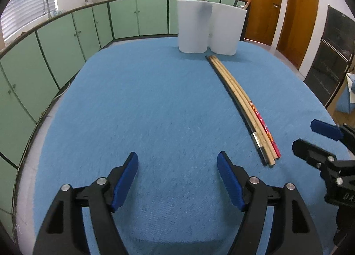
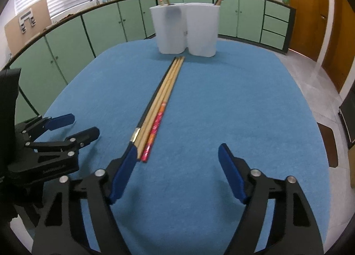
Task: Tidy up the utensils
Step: 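Move both open tools back to the remaining chopsticks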
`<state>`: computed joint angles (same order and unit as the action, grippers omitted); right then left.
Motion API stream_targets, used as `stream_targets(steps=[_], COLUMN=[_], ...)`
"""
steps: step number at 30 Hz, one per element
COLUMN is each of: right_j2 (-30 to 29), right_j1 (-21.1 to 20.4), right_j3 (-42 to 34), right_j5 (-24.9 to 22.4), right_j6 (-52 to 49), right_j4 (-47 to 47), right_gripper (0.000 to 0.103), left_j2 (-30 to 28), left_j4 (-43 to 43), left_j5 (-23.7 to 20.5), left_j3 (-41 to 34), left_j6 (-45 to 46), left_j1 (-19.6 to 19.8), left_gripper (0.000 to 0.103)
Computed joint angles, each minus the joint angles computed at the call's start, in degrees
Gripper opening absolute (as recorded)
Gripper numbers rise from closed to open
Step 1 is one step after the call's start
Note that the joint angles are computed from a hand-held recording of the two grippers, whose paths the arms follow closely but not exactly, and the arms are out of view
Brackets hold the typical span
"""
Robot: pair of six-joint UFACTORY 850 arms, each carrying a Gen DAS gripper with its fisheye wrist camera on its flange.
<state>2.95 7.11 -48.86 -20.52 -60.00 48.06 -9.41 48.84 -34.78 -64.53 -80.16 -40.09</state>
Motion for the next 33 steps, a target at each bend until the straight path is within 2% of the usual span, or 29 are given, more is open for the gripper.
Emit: stream_targets(steps=[3, 8, 13, 14, 17, 21, 26, 29, 33], right_j2=[-0.1, -0.7, -0.8, -0.8, -1.3, -1.4, -2.1, -1.7, -1.2], right_j1=[1.0, 2.4, 1.1, 0.6, -1.4, 0.5, 2.1, 0.9, -1.4], right_j3=[0.3, 0.9, 0.5, 0.4, -0.5, -0.2, -0.4, -0.4, -0.2], right_j5=[0.6, 3.1, 5.2, 5.0, -0.7, -0.5, 2.6, 3.3, 1.0], right_j6=[1.4, 10.4, 17.3, 16.0, 6.1, 4.4, 9.3, 14.9, 10.6], right_j4=[-2.3, -13.2, -19.0, -17.4, -6.0, -5.4, -10.8, -15.6, -10.6], right_gripper=[0.067, 0.061, 0.061, 0.061, 0.061, 0.061, 0.058, 0.058, 0.058], left_j2=[-0.1, 0.0, 0.1, 0.1, 0.0, -0.3, -0.3, -0.3, -0.6], left_j4=[0.1, -0.2, -0.3, -0.3, -0.4, -0.3, -0.5, -0.7, -0.7], left_j5=[0.5, 1.2, 1.4, 1.3, 1.1, 0.7, 0.9, 1.0, 0.7], left_j3=[0.0, 0.2, 0.5, 0.5, 0.3, 0.0, 0.0, 0.0, -0.3], left_j6=[-0.5, -0.7, -1.1, -1.1, -0.9, -0.6, -0.7, -0.5, -0.2], left_j1=[0.2, 0.4, 0.5, 0.5, 0.4, 0.3, 0.5, 0.5, 0.4], left_gripper=[0.072, 0.073, 0.073, 0.073, 0.074, 0.075, 0.075, 0.076, 0.076])
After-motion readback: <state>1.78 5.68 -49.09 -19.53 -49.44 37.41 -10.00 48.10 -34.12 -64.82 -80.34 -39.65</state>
